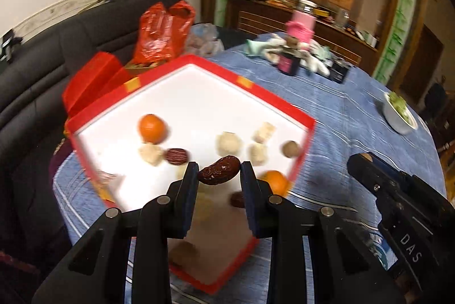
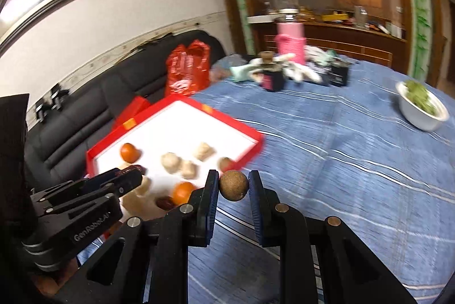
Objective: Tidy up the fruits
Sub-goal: 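Carry the red date and brown nut over the red box, then open the left tool to drop the date while the right tool drops the nut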
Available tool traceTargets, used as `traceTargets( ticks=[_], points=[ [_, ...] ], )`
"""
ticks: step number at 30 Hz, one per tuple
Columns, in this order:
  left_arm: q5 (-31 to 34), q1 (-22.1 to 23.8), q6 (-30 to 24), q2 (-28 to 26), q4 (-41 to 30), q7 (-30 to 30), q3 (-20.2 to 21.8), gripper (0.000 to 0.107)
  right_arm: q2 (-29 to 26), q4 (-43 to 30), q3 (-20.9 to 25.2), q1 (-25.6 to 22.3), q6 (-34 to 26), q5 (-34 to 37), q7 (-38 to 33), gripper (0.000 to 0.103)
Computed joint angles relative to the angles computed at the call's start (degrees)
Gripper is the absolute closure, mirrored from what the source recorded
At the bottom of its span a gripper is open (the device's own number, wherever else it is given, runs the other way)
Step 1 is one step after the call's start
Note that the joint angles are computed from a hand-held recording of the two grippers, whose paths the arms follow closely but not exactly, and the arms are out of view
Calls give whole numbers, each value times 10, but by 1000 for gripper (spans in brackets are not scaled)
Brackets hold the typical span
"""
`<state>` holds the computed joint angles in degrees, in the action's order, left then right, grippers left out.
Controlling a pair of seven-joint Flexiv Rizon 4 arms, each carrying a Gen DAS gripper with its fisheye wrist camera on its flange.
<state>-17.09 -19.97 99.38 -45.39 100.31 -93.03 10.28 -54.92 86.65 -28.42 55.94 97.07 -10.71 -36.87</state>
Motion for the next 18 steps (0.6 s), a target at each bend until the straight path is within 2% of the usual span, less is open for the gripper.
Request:
traceTargets(
  ticks=[5, 9, 12, 18],
  points=[
    [-9, -8, -17, -13, -16, -13, 30, 79, -29, -97, 82, -61, -46, -48, -17, 82],
    [-9, -8, -34, -22, -31, -25, 47, 79, -66, -191, 163, -114, -106, -94, -35, 82],
    [-1, 2, -47, -26, -40, -31, 46, 79, -91, -247, 211, -140, -146, -116, -50, 82],
    [19, 18, -67, -32, -54, -46, 42, 79, -127, -314, 256, -158, -197, -126, -75, 82]
  ],
)
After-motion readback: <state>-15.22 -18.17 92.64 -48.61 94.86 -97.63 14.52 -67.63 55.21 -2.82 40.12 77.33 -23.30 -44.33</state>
